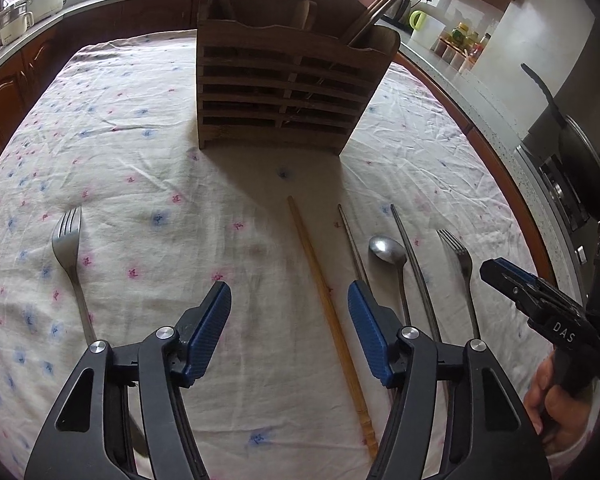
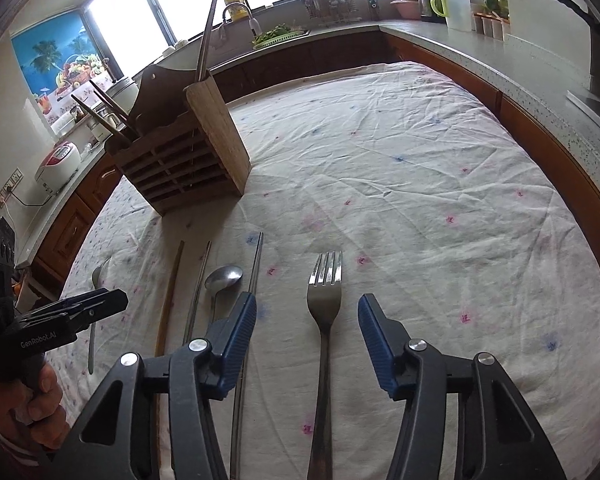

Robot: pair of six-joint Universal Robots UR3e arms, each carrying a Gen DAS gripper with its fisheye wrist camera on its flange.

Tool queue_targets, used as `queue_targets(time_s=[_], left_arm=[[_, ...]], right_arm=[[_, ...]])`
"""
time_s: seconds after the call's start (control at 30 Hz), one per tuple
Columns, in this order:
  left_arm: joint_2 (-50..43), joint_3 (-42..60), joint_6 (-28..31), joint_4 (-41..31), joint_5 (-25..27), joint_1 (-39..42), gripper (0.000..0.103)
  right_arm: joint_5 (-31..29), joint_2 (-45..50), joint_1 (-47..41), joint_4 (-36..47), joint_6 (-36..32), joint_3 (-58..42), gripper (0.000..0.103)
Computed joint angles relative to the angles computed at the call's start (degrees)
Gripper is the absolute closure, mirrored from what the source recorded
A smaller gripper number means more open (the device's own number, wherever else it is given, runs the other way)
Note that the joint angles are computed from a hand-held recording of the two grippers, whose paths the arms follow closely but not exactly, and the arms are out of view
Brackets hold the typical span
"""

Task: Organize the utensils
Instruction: 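Close the left tool on the last wooden chopstick while the right tool grasps the fork, then carry the wooden chopstick in the left tool and the fork in the right tool over the holder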

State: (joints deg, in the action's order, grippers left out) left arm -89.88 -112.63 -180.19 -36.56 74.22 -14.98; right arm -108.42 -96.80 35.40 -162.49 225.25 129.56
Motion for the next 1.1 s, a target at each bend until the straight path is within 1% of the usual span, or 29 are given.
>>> queue_targets(time_s=[0.07, 0.17, 0.2, 0.3, 0.4, 0.47, 0.53, 0.63, 0.7, 0.73, 0.8, 0.87, 0.93, 0.97, 1.0, 1.07, 1.1], left_arm=[[-2.6, 2.1, 0.1, -0.1, 0.5, -1.0, 0.047], [-6.7, 5.5, 0.3, -1.0, 1.0, -2.1, 0.056], [-8.0, 6.6, 0.3, -1.1, 1.2, -2.4, 0.057], [-11.4, 9.2, -0.3, -0.9, 1.7, -3.1, 0.057], [-13.5, 11.1, -0.5, 0.1, 2.8, -4.2, 0.057], [-15.0, 12.8, -0.1, 0.4, 3.9, -5.1, 0.057], [-16.3, 14.0, 0.6, 1.1, 6.5, -6.7, 0.063], [-17.2, 14.7, 2.4, 2.0, 8.0, -8.1, 0.077], [-16.9, 14.2, 3.9, 1.9, 8.3, -8.6, 0.09], [-16.2, 13.6, 4.9, 1.4, 7.5, -8.4, 0.092], [-13.9, 11.6, 6.6, -0.2, 5.4, -7.5, 0.092], [-12.2, 10.4, 6.4, -1.2, 6.5, -7.6, 0.092], [-12.0, 11.0, 4.7, -2.9, 7.5, -7.3, 0.09], [-12.4, 11.9, 4.2, -3.8, 7.0, -7.2, 0.084], [-12.9, 12.8, 4.0, -4.6, 6.8, -7.1, 0.076], [-14.9, 15.2, 4.3, -4.8, 8.7, -8.8, 0.071], [-15.8, 15.9, 4.6, -4.1, 10.5, -10.1, 0.071]], right_arm=[[0.9, 0.6, -0.8, -0.1, -0.8, -0.1, 0.052], [1.9, 1.5, -1.9, -0.2, -1.9, -0.4, 0.054], [2.1, 1.9, -2.2, -0.2, -2.4, -0.5, 0.054], [2.8, 3.1, -3.2, -0.1, -3.8, -1.0, 0.055], [3.8, 4.7, -4.4, 0.0, -5.3, -1.7, 0.059], [4.3, 6.1, -4.9, 0.0, -6.1, -2.2, 0.064], [4.8, 7.3, -5.3, 0.2, -6.5, -2.7, 0.07], [2.6, 8.7, -4.4, 0.7, -7.1, -3.9, 0.079], [3.3, 8.4, -4.9, 0.0, -7.4, -3.3, 0.079], [3.6, 8.1, -5.1, -0.4, -7.6, -2.9, 0.079], [3.8, 7.8, -5.2, -1.1, -7.7, -2.2, 0.079], [4.6, 7.3, -5.6, -2.4, -7.7, -1.1, 0.079], [5.2, 6.8, -6.0, -3.6, -7.5, 0.0, 0.079], [5.5, 6.6, -6.2, -4.3, -7.6, 0.5, 0.079], [5.5, 6.6, -6.2, -4.5, -7.6, 0.6, 0.079], [5.7, 6.6, -6.3, -4.7, -7.6, 0.7, 0.079], [5.9, 6.5, -6.4, -4.7, -7.6, 0.7, 0.079]])
